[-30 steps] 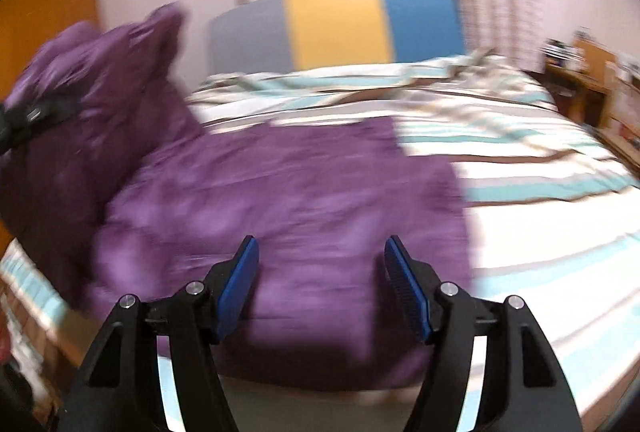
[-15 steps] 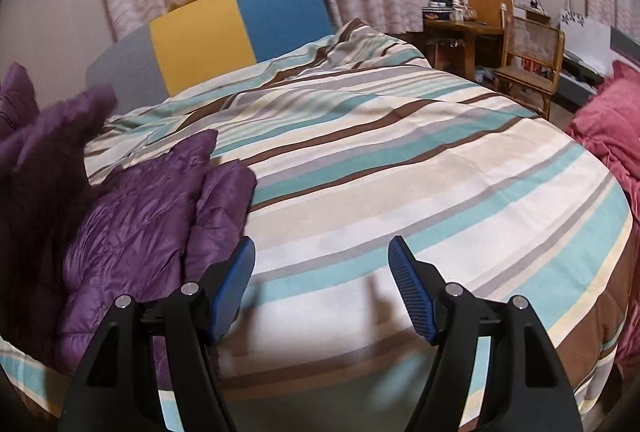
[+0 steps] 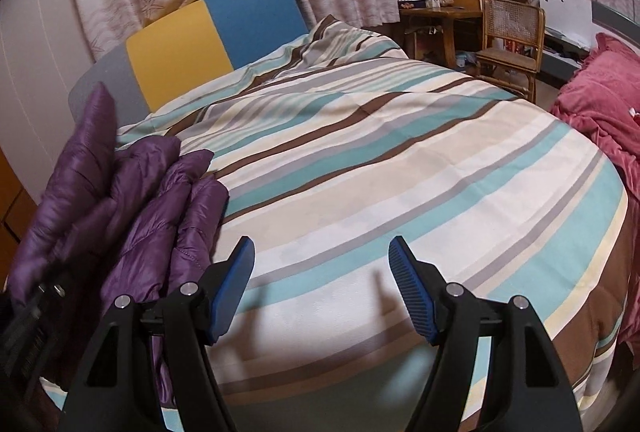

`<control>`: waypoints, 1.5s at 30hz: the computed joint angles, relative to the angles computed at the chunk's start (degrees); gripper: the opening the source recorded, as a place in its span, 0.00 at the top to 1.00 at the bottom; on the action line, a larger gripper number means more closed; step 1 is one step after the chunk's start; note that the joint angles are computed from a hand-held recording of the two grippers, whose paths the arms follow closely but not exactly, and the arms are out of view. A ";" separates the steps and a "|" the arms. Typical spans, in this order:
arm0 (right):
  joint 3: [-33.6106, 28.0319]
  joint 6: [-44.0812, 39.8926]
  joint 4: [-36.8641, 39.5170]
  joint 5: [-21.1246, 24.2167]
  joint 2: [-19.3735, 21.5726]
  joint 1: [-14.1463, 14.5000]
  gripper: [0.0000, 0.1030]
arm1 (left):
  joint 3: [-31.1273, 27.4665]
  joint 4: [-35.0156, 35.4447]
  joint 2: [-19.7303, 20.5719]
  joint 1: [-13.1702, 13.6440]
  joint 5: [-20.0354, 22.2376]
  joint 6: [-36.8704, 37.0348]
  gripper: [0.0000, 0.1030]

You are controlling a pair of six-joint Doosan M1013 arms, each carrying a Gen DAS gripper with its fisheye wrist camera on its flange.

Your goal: Fold large clothes

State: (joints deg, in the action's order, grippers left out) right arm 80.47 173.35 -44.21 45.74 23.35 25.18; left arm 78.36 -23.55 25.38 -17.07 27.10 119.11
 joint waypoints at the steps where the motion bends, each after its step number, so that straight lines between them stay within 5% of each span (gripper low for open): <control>1: -0.08 -0.17 0.03 0.38 0.06 0.07 0.33 | -0.24 -1.05 0.35 0.11 1.19 0.69 0.78; 9: -2.56 -3.93 -0.73 6.92 1.77 1.03 0.33 | 0.66 -4.21 0.64 0.23 0.39 3.38 0.77; 13: -3.32 -5.28 -1.92 8.82 2.30 1.53 0.33 | 0.83 -14.62 0.32 1.49 3.17 11.27 0.47; 16: -3.57 -6.04 -2.36 9.37 2.46 1.68 0.33 | 1.18 -19.62 -0.20 1.84 4.95 15.10 0.37; 25: -3.58 -6.49 -2.65 9.76 2.51 1.51 0.32 | 4.16 -36.40 -3.62 4.82 12.10 27.24 0.18; 31: -3.83 -6.81 -3.11 9.95 2.62 1.67 0.32 | 7.48 -43.62 -6.32 7.00 7.32 32.38 0.18; 39: -4.28 -8.56 -3.16 10.20 2.96 2.01 0.33 | 7.20 -35.07 -5.81 9.88 -5.11 9.79 0.18; 42: -4.52 -9.20 -3.57 10.39 3.03 2.15 0.33 | 5.77 -20.54 -4.92 10.21 -8.65 -6.10 0.18; 45: -4.97 -9.85 -3.53 9.92 2.99 2.09 0.33 | 3.15 -5.12 -3.35 10.53 -7.79 -22.37 0.18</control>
State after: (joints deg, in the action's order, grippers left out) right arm 75.50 163.51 -47.74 55.66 26.33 27.27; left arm 81.51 -28.67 22.03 -6.54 19.31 96.74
